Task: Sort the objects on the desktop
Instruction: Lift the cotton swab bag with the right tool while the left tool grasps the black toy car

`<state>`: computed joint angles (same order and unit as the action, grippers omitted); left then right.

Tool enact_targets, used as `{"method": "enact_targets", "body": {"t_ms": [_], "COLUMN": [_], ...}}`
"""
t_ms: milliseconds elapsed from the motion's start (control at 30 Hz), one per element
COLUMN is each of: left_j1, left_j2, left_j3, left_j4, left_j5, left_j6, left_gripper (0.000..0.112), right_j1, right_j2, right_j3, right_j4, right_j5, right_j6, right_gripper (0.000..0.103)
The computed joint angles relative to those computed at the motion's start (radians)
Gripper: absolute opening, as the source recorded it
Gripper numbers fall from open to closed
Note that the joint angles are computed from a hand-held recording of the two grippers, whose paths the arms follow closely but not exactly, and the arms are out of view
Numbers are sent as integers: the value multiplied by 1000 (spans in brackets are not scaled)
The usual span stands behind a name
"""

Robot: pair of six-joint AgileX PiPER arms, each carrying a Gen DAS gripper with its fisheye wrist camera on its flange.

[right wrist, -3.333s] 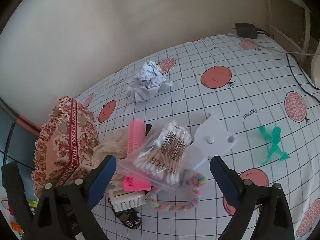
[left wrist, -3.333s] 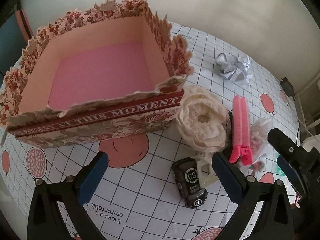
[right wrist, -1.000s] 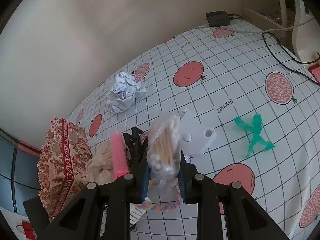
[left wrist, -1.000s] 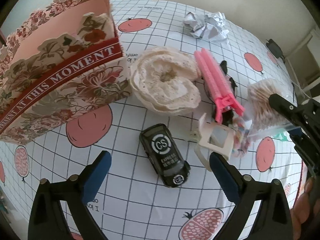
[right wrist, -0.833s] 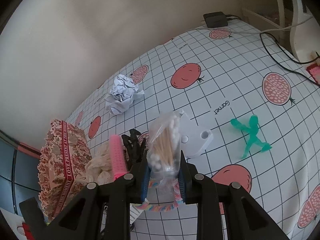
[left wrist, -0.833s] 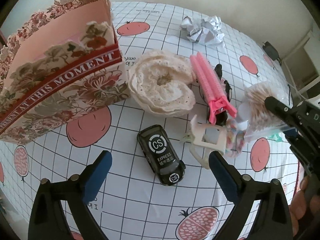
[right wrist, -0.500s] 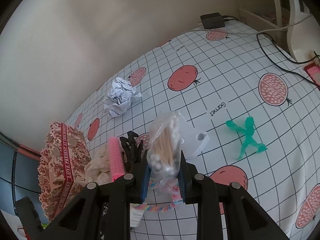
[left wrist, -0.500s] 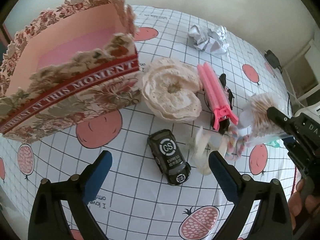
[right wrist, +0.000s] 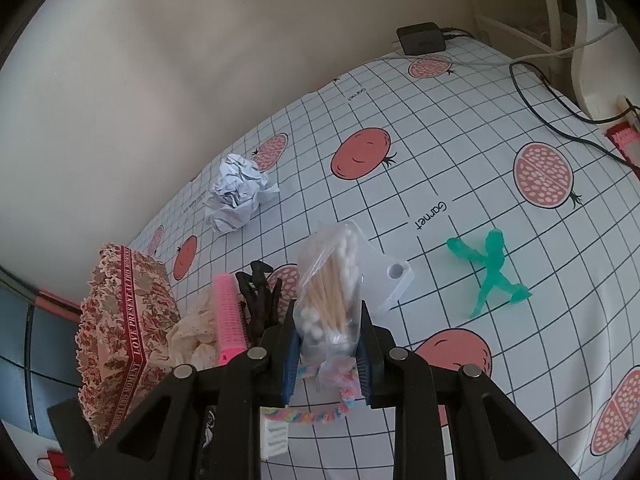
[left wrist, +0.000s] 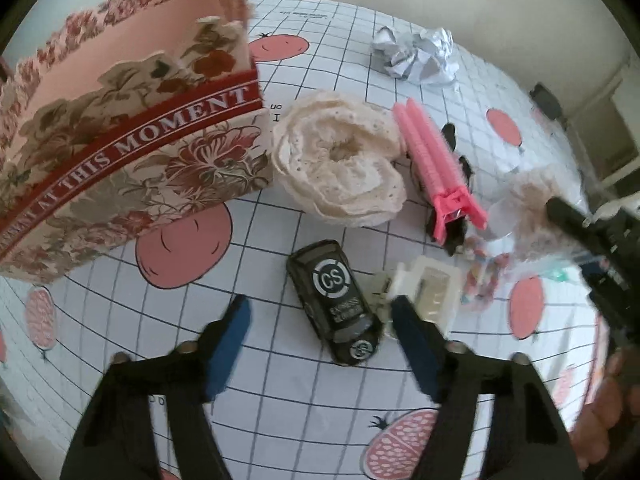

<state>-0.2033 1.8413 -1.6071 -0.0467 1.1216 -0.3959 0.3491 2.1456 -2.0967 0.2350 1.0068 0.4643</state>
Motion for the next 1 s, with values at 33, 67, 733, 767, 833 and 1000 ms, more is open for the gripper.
{"method": "enact_targets", "body": {"t_ms": [33,67,733,767,833,1000], "left_j1": [10,11,11,7,-8,-72], "left_j2": [2,4,73,77,79,86], "left_j3": [-4,-6,-37,-42,-43,-41], "left_j4": [-4,12,12,15,41,103], "left_j5": [-9,-24,-8,-2,-2,-37], "left_j6": [-6,-18,-1,1,-4,-15], "left_gripper": [70,70,69,69,69,42], "right_j1": [0,0,-3,-3,-2,-2], "right_j2": [-1,-2,1,0,-1,0], "right_j3": [1,2,-4,-2,1,0], "right_j4": [-1,-3,-1,0,0,2], "right_j5": [0,1,14,14,13,18], "right_j6": [-1,-1,-5,-6,-6,-5], "right_gripper": [26,26,26,26,26,26]}}
